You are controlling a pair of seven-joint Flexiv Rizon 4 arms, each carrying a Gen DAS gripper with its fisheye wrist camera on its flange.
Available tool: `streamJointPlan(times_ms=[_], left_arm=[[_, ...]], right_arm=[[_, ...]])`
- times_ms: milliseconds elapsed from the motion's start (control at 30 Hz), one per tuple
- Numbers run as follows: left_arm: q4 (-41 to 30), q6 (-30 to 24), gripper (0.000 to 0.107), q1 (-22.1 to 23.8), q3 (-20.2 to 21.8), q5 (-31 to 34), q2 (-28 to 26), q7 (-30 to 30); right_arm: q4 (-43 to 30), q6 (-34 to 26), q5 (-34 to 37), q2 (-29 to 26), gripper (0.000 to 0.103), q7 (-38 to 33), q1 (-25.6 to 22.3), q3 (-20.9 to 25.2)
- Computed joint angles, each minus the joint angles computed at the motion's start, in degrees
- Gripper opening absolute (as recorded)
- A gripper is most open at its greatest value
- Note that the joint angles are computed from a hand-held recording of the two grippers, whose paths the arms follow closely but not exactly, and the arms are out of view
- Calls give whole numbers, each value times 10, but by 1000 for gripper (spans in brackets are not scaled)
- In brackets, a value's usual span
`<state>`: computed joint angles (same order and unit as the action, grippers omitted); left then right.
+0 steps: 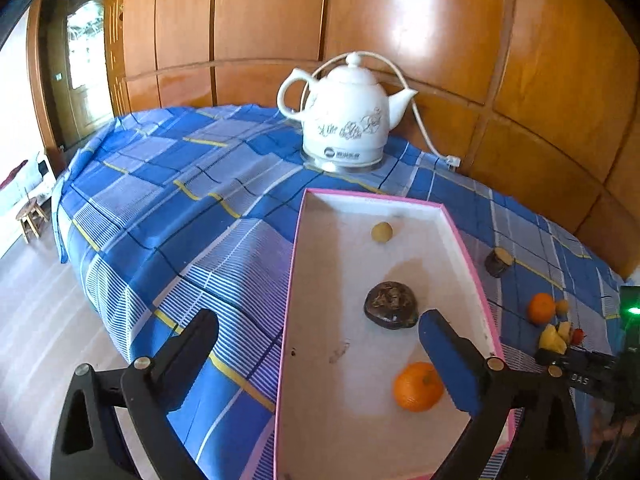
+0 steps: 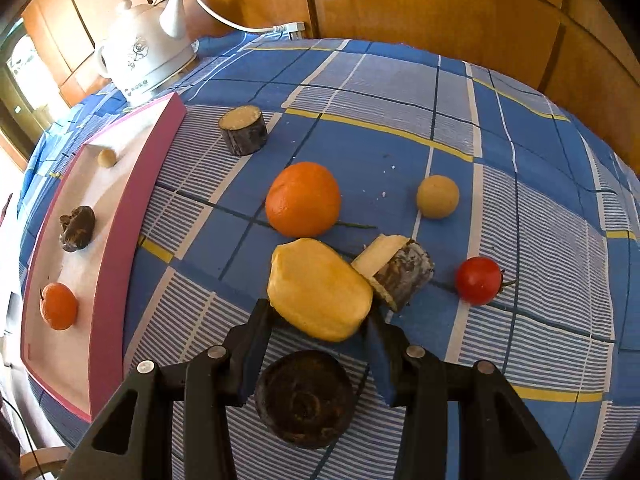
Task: Organize fruits
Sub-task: 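Reach the right gripper to the yellow pear-shaped fruit and grasp it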
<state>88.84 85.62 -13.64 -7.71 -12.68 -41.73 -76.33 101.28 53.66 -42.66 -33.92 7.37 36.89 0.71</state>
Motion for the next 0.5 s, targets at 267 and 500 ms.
streamJointPlan(times_ms=[267,500], left_arm=[[24,55,103,-18,17,11,14,-10],[19,56,103,-48,58,19,12,-39]], right_arm=[[-6,-9,-3,-4,46,-2,3,-1],[-1,1,-3,1,32,6,2,0]])
